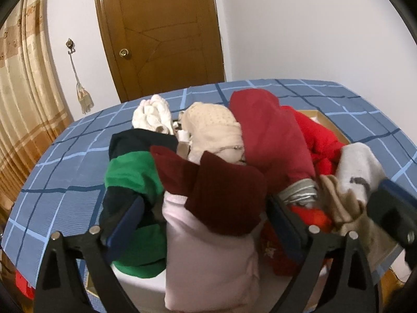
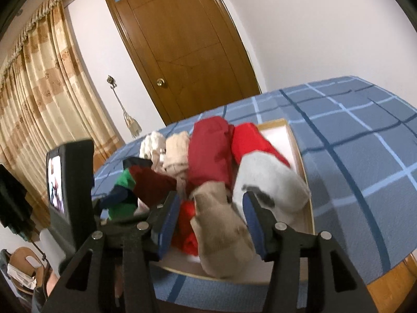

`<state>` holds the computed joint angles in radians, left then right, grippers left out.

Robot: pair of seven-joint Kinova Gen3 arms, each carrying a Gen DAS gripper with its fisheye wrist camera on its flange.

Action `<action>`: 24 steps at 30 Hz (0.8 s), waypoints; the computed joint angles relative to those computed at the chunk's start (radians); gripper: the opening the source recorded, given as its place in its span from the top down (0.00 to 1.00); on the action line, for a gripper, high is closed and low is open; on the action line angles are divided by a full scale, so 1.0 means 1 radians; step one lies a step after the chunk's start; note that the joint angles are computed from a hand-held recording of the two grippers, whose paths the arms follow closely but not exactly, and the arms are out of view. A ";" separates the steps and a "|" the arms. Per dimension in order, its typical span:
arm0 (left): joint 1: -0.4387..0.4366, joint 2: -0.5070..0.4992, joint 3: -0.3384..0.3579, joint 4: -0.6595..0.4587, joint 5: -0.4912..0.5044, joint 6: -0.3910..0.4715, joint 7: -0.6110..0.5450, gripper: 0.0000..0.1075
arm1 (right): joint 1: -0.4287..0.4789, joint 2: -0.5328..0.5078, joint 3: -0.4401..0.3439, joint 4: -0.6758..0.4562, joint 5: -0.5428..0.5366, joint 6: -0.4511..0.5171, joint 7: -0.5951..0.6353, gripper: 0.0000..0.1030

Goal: Take underwear out of drawer

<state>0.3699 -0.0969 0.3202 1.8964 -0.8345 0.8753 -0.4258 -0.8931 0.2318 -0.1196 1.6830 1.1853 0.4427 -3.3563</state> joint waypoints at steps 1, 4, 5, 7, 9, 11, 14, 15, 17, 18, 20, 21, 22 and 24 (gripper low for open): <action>0.001 -0.006 0.002 0.004 -0.003 -0.002 0.005 0.07 | -0.019 0.003 0.017 -0.001 0.034 0.007 -0.025 0.48; -0.008 -0.039 0.000 0.032 0.003 -0.035 0.026 0.04 | -0.027 0.022 0.005 -0.010 0.099 0.057 -0.055 0.48; -0.017 -0.050 -0.003 0.042 0.014 -0.054 0.026 0.04 | -0.027 0.026 0.003 -0.008 0.118 0.059 -0.072 0.48; -0.039 -0.068 -0.001 0.060 0.030 -0.083 0.030 0.04 | -0.030 0.031 0.002 0.012 0.189 0.059 -0.145 0.48; -0.062 -0.081 0.016 0.075 0.025 -0.102 0.044 0.04 | -0.025 0.038 -0.010 0.024 0.230 0.076 -0.191 0.48; -0.080 -0.085 0.038 0.080 0.018 -0.101 0.052 0.04 | -0.012 0.042 -0.028 0.025 0.234 0.085 -0.192 0.48; -0.096 -0.088 0.076 0.087 -0.013 -0.077 0.089 0.04 | -0.006 0.044 -0.039 0.033 0.264 0.096 -0.217 0.48; -0.099 -0.089 0.088 0.092 -0.029 -0.067 0.107 0.04 | -0.003 0.044 -0.043 0.034 0.272 0.101 -0.223 0.48; -0.098 -0.086 0.106 0.095 -0.055 -0.045 0.138 0.04 | 0.002 0.044 -0.053 0.035 0.275 0.105 -0.222 0.48; -0.095 -0.088 0.116 0.099 -0.070 -0.031 0.161 0.04 | 0.005 0.042 -0.057 0.036 0.275 0.105 -0.221 0.48; -0.085 -0.090 0.118 0.101 -0.082 -0.018 0.182 0.04 | 0.002 0.035 -0.064 0.043 0.283 0.115 -0.234 0.48; -0.080 -0.094 0.115 0.103 -0.082 -0.017 0.187 0.04 | 0.002 0.034 -0.067 0.045 0.286 0.119 -0.237 0.48; -0.076 -0.103 0.110 0.108 -0.076 -0.019 0.188 0.04 | 0.001 0.031 -0.070 0.047 0.289 0.126 -0.240 0.48; -0.074 -0.114 0.106 0.112 -0.062 -0.022 0.185 0.04 | 0.002 0.025 -0.078 0.051 0.289 0.133 -0.241 0.48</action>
